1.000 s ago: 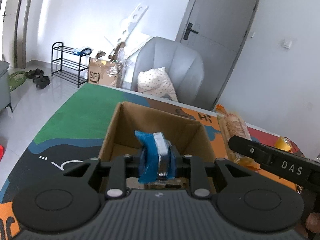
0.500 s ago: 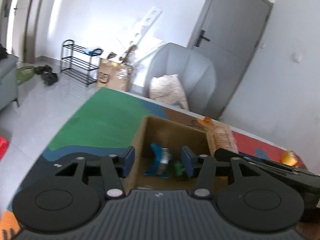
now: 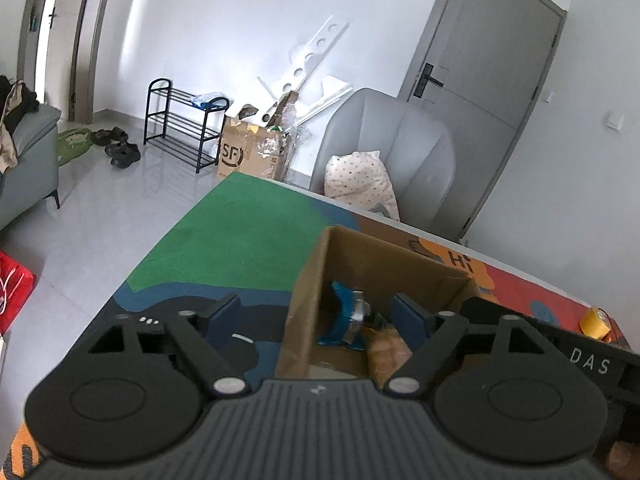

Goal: Organize snacks
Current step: 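Carry both held snacks into the cardboard box and open both grippers, then withdraw both open grippers from the box back toward the snacks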

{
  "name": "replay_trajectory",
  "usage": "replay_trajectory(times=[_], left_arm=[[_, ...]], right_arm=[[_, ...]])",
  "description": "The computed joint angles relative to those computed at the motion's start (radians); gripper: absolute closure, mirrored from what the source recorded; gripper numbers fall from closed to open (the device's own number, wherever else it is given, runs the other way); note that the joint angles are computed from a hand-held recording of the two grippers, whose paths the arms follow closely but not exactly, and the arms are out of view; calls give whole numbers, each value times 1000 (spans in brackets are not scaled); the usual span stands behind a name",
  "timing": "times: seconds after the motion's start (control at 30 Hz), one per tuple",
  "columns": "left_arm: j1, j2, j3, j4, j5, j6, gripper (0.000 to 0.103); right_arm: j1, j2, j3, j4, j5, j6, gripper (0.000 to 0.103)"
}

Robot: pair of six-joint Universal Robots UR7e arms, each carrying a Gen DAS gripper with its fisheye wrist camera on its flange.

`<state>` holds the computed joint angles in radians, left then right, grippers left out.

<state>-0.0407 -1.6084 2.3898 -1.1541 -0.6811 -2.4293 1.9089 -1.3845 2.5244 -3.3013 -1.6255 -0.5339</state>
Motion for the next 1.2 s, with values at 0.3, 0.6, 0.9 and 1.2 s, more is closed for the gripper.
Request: replay_trajectory(times=[0.3,0.6,0.9,1.2], left_arm=[[35,79,-21,-108,38,88,8],[50,169,-49,-203,58,160,6],[68,261,-82,-301,69,241,6],[84,361,-113,-424,53,315,6]], right_arm=[[-56,-74,20,11,-8,-14,21],[-120,-153,44,15,8,-56,3],[-208,-236,56,45,28,-99,0],[-347,-356,65,149,69,-144,0]])
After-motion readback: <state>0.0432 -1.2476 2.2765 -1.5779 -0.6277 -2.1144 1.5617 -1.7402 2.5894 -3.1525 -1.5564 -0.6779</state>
